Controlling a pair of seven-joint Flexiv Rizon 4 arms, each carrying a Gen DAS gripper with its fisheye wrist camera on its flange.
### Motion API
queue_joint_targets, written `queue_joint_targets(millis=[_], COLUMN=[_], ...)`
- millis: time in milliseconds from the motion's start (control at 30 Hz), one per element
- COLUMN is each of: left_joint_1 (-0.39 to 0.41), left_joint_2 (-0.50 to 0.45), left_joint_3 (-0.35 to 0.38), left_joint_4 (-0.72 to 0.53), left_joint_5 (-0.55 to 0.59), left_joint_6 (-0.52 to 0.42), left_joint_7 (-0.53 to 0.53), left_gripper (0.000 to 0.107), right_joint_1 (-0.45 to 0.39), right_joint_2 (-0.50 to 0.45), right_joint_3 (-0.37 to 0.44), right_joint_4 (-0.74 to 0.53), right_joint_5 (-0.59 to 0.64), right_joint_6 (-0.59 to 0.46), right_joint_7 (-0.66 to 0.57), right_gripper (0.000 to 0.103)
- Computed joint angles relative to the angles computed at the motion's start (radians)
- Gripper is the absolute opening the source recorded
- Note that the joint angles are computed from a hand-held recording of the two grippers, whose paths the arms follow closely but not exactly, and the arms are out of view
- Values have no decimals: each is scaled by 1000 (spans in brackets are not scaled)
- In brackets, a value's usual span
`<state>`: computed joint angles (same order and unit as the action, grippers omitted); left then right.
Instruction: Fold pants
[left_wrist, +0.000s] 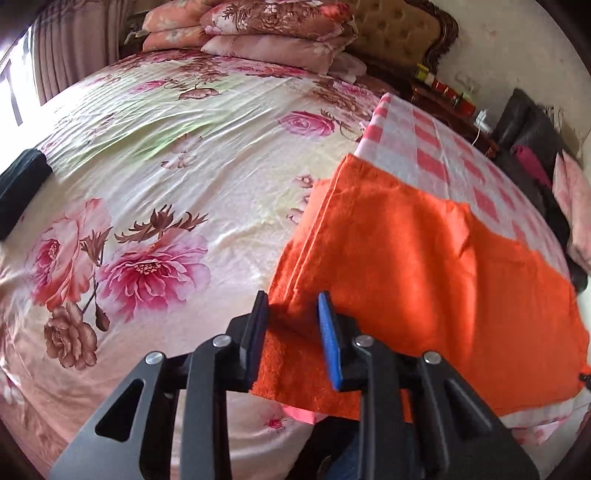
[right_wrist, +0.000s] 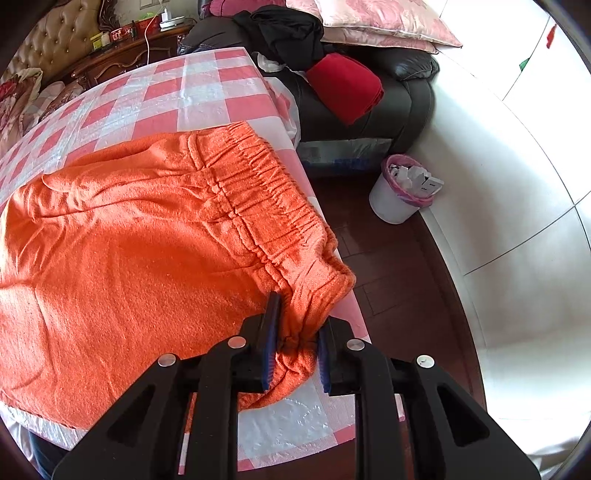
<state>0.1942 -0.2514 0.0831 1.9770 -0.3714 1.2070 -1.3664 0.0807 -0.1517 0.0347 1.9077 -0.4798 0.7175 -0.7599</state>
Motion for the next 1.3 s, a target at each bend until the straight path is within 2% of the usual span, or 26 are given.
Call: queue_joint_targets(millis=[67,133,233,333,400,433,567,600,733,833,900,967,1000,1067,1167,1300], left_joint_1=[1,-14,-12,-18,-14,-14,14,14,10,18,31,39,53,67,68,74], left_joint_2=[2,8,43,101,140,149,106,103,106,101,100,76,59,9,-92,-195], left_joint_3=[0,19,16,29,32,41,31,25,22,26,11,0,-30,-80,-101,-108], left_joint_4=[-2,-18,-36,-54,-19,-1,82,103,119,105,94,41,20,-38,-151,-277], left_joint_5=[14,69,78,105,81,89,-32,-58,-69,-78,-135,-147,-214,-314,-295,-238], left_joint_6=[8,4,-15,-48,-53,-64,-75,-54,-26,-48,-26,-27,-31,-33,-52,-113], left_joint_7=[20,14,32,28,38,17,52,60,61,48,104,145,222,360,432,458], left_gripper=[15,8,8,8,8,8,8,8,9,23,23,24,24,34,34,34], right_joint_1=[2,3,-4,-31,-34,-31,-17,-14,6,15,20,25,26,30,34,33], right_joint_2=[-2,-4,-6,7,19,24,15,13,15,4,0,-5,-8,-14,-17,-18], right_joint_3=[0,0,3,11,12,14,14,13,12,12,11,10,10,9,10,10], right_joint_4=[-4,-10,-33,-57,-55,-50,-34,-34,-31,-32,-25,-27,-31,-39,-43,-49], right_joint_5=[-3,1,59,209,236,230,181,172,76,39,12,-4,-6,-12,-18,-7], right_joint_6=[-9,-16,-24,2,9,8,-9,-12,-40,-65,-71,-79,-85,-99,-112,-117], right_joint_7=[-2,-5,-25,-75,-82,-88,-88,-86,-80,-87,-79,-75,-76,-76,-70,-68], right_gripper=[19,19,19,20,20,20,20,20,20,20,20,21,21,21,22,23])
